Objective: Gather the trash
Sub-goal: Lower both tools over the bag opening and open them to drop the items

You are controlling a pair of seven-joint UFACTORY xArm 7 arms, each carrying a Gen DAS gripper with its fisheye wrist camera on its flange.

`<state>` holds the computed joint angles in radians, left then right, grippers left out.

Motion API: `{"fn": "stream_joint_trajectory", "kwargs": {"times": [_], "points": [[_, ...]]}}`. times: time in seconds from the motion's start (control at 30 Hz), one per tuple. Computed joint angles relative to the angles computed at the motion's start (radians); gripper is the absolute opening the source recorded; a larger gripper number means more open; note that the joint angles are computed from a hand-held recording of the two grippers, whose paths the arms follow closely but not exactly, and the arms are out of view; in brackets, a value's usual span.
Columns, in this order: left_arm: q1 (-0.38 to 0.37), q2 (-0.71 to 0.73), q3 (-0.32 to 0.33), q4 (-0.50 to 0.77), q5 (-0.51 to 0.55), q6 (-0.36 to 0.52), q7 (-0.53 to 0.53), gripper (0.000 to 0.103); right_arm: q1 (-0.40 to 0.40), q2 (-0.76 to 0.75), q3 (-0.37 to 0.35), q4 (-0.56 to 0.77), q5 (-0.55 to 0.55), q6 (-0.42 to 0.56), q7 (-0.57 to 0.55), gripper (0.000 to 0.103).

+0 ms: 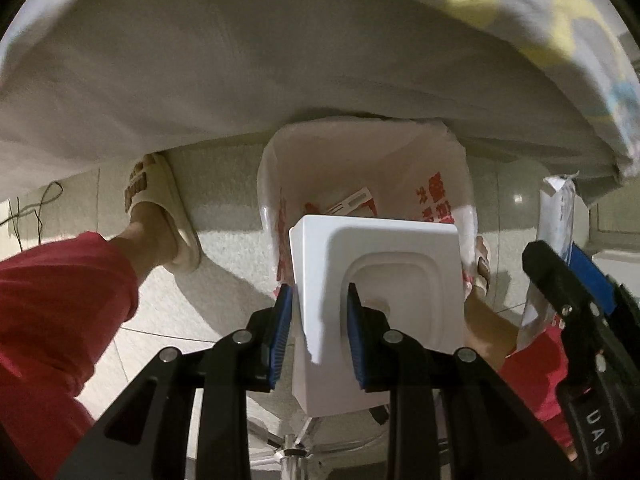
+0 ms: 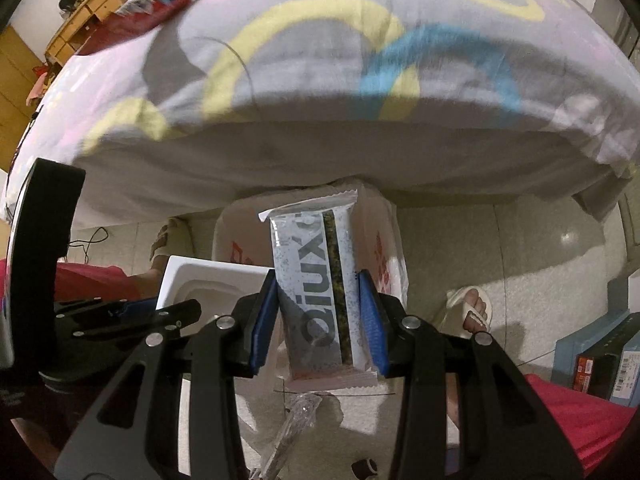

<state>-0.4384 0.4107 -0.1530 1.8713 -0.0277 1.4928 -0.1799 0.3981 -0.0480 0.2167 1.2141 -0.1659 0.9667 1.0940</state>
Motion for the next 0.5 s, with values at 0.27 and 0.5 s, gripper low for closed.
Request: {"fn": "stream_joint_trajectory", "kwargs": {"times": [0.27,0.5], "points": [[-0.006,0.067,0.008,0.036,-0.007,0.002,-0.060,0.027,-0.008,0.047,-0.015,-0.010,0.025,-0.033,-0.012,0.039],[0.003,0.105,0.011,0.043,-0.026,0.020,-0.092,0.027,-0.007,0.129,-0.032,0.016,0.069,-0.077,-0.054,0.039]]}}
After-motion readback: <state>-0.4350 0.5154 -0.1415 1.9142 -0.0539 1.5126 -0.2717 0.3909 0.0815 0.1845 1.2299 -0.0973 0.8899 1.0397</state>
